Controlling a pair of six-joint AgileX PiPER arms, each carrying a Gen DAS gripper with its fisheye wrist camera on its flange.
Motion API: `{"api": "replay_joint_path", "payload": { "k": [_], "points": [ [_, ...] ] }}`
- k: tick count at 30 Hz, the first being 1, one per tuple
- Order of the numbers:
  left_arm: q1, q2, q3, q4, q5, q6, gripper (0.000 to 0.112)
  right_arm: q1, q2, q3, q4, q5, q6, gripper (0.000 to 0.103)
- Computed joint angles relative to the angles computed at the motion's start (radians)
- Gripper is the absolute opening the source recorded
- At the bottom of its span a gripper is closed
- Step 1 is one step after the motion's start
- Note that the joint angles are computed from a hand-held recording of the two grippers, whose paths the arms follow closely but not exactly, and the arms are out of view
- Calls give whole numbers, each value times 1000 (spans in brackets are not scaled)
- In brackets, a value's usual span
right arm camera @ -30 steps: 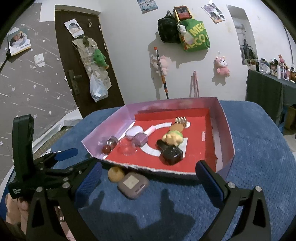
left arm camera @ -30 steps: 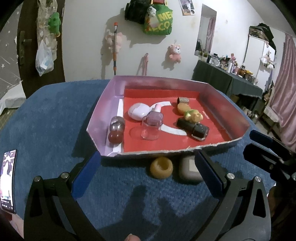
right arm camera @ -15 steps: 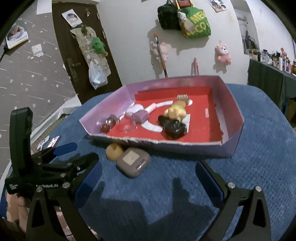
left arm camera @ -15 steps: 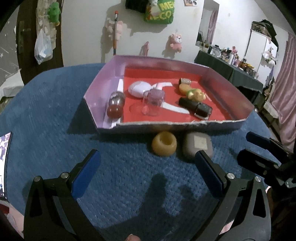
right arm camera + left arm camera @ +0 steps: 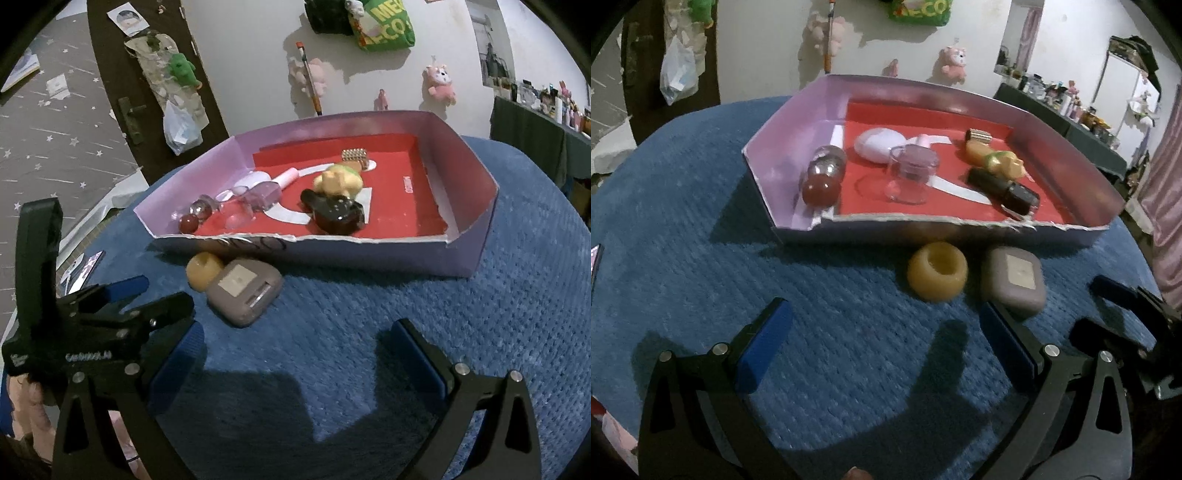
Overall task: Organize rigid objects
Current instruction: 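Grasp the tan ring with the left tool while the right tool grasps the grey-brown case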
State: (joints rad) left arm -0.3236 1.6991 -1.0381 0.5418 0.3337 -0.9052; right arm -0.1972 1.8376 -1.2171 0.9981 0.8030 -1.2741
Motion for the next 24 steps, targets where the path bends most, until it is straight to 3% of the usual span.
{"api": "replay_joint_path", "payload": {
  "k": [9,14,18,24],
  "points": [
    [-35,93,-138,85,142,-96,103,0,0,16,12,-14,-35,103],
    [-50,143,-217,117,263,-148,103,14,-2,15,-2,-29,-32,103],
    [-10,117,-177,99,244,-157,103,23,-3,6,-19,-28,-16,103],
    [18,44,-53,155,150,-162,103,69,2,-14,-51,-44,8,103]
  ]
}}
